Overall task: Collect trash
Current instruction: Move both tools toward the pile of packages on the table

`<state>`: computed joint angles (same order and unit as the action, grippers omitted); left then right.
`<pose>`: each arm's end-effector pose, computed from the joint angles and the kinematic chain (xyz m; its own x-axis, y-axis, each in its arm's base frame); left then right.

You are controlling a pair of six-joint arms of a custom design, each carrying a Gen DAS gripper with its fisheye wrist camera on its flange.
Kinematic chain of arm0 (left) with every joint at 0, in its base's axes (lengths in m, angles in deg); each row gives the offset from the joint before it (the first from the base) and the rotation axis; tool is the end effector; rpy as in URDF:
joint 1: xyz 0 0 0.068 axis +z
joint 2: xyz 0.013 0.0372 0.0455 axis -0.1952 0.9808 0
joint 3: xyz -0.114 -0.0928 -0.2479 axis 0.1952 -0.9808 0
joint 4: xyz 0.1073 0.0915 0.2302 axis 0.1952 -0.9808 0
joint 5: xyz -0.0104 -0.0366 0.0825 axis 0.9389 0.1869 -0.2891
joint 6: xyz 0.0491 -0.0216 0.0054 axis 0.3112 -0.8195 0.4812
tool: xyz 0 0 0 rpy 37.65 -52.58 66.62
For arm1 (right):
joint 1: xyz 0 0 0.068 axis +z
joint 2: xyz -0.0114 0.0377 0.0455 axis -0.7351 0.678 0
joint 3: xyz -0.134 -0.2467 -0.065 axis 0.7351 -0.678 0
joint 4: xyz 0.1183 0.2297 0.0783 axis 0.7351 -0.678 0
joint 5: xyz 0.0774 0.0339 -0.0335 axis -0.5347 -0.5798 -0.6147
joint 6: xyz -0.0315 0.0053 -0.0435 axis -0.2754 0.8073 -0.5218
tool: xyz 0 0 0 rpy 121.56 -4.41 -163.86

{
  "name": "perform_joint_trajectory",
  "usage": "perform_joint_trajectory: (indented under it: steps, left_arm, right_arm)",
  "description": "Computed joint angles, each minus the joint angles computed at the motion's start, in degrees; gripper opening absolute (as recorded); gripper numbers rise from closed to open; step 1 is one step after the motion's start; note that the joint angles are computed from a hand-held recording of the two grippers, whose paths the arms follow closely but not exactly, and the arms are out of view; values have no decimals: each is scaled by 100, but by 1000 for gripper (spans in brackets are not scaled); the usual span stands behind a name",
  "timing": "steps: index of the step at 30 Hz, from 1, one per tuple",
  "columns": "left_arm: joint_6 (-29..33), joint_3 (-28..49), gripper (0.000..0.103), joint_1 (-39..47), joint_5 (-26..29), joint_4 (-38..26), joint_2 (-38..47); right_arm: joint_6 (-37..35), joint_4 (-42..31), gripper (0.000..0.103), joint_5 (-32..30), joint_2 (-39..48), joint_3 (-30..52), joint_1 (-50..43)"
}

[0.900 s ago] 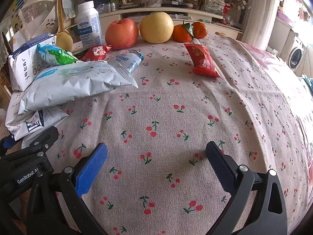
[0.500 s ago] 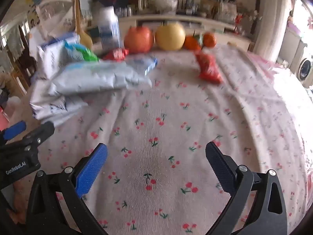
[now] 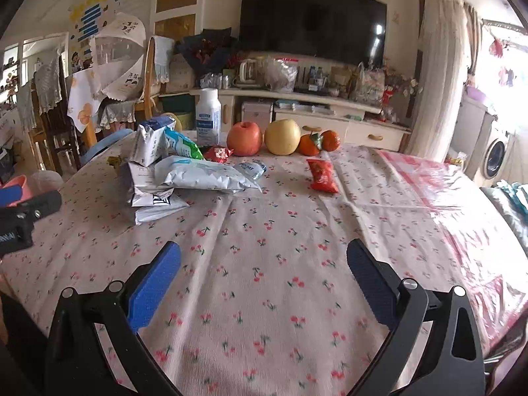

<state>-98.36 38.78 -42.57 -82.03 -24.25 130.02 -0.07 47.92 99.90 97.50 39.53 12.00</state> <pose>0.1952 -0.1029 0.1724 -0.6165 0.1101 -0.7796 0.0944 0.9934 0.0657 0.1436 0.1875 0.1371 -0.5563 0.0170 -0.8308 0.1316 0.9890 -0.0678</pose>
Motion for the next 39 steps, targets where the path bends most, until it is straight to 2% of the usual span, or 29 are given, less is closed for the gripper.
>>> perform_joint_trajectory:
  steps: [4,7,14,18,26,39]
  left_arm:
    - [-30,-232,99,-193,-250,-436,-820]
    - [-47,-351,99,-372,-486,-738,-1340]
    - [-87,-439,99,-671,-870,-1299,-2213]
    - [-151,-428,99,-793,-985,-1455,-2411]
    - [-255,-387,99,-1166,-1367,-1593,-2472]
    - [-321,-437,99,-1307,-1523,-1507,-2336]
  right_arm:
    - [1294,-1387,99,660,135,406,709]
    - [2129,-2182,99,918,265,667,1111]
    - [3573,-3509,99,1333,594,1063,1773]
    - [4089,-4005,99,1379,820,1239,1991]
    - [3978,-3777,99,1384,773,1096,2061]
    - [3827,-3591,99,1352,776,942,1980]
